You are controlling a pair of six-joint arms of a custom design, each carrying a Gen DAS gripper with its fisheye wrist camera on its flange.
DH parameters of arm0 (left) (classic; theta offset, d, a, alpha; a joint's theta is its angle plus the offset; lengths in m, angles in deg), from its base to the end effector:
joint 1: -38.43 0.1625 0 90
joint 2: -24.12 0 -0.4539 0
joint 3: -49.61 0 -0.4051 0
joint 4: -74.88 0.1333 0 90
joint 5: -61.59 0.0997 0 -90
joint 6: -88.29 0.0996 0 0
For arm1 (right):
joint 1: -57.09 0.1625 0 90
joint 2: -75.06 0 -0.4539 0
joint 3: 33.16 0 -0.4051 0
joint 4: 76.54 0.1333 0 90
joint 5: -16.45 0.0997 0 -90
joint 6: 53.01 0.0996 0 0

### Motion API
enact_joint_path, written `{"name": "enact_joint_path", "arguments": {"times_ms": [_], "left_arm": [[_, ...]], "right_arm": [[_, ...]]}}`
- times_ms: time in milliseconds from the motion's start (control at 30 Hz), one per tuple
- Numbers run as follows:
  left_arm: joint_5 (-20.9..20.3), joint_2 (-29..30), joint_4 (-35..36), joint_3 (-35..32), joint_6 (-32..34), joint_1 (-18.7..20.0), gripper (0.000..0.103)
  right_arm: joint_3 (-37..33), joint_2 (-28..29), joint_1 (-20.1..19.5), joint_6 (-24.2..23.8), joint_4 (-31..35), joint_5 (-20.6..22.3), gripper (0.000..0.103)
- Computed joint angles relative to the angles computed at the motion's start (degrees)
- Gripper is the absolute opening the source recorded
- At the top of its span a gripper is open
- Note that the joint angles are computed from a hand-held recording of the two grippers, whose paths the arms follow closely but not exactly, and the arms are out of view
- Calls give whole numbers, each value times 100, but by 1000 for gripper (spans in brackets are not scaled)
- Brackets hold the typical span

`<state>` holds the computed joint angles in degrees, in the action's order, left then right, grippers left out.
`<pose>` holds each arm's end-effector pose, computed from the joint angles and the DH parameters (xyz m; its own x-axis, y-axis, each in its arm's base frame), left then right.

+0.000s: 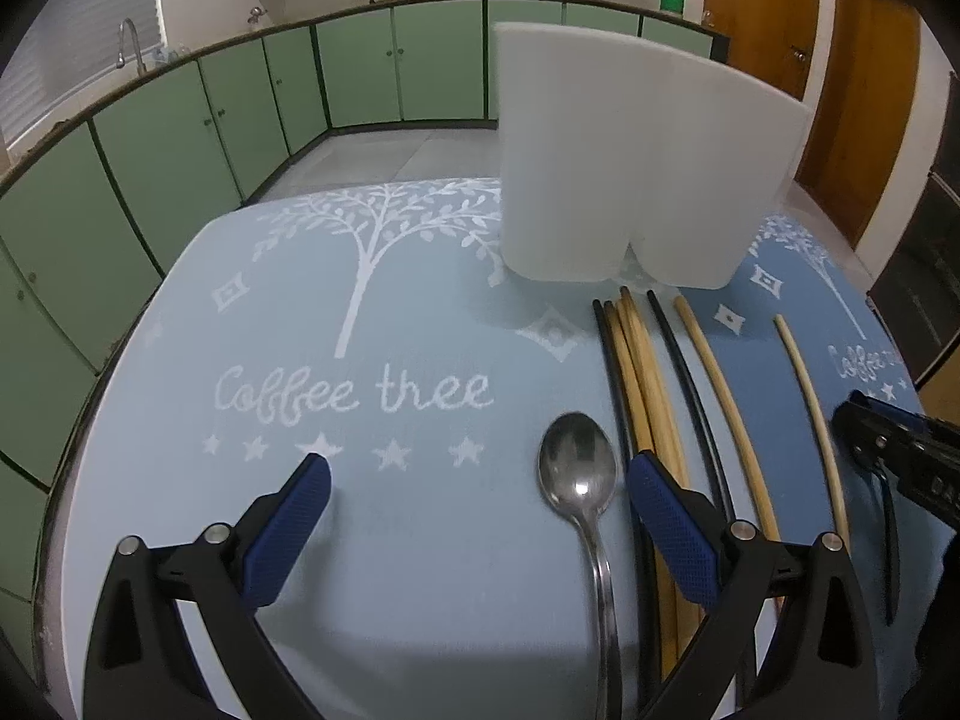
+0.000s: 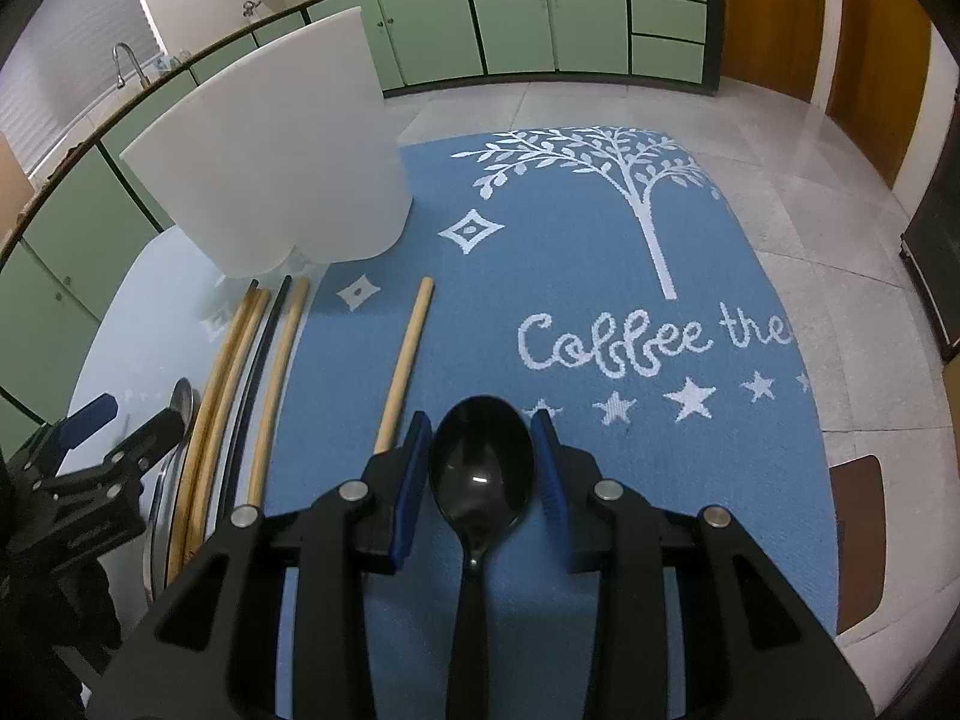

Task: Organize utensils
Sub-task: 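Close the right tool on the black spoon handle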

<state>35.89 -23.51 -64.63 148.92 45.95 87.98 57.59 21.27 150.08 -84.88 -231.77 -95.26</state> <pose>-0.2553 -0.6432 0.1331 -0.6642 -0.2850 -0.6911 0.2719 0.7691 -0.5785 0.1341 -0.7175 0.2509 -0.7714 -0.3570 0.5267 -0.5337 0.8137 -0.2302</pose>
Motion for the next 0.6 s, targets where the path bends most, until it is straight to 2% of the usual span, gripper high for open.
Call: {"name": "enact_joint_path", "arguments": {"times_ms": [300, 367, 600], "left_arm": [[23, 62, 572, -250, -298, 119, 97], [-51, 36, 355, -179, -200, 137, 97], [-65, 69, 504, -278, -301, 157, 98]], "right_arm": [[31, -14, -15, -75, -55, 44, 33], [54, -9, -9, -140, -116, 24, 33], [38, -7, -15, -72, -69, 61, 33]]}}
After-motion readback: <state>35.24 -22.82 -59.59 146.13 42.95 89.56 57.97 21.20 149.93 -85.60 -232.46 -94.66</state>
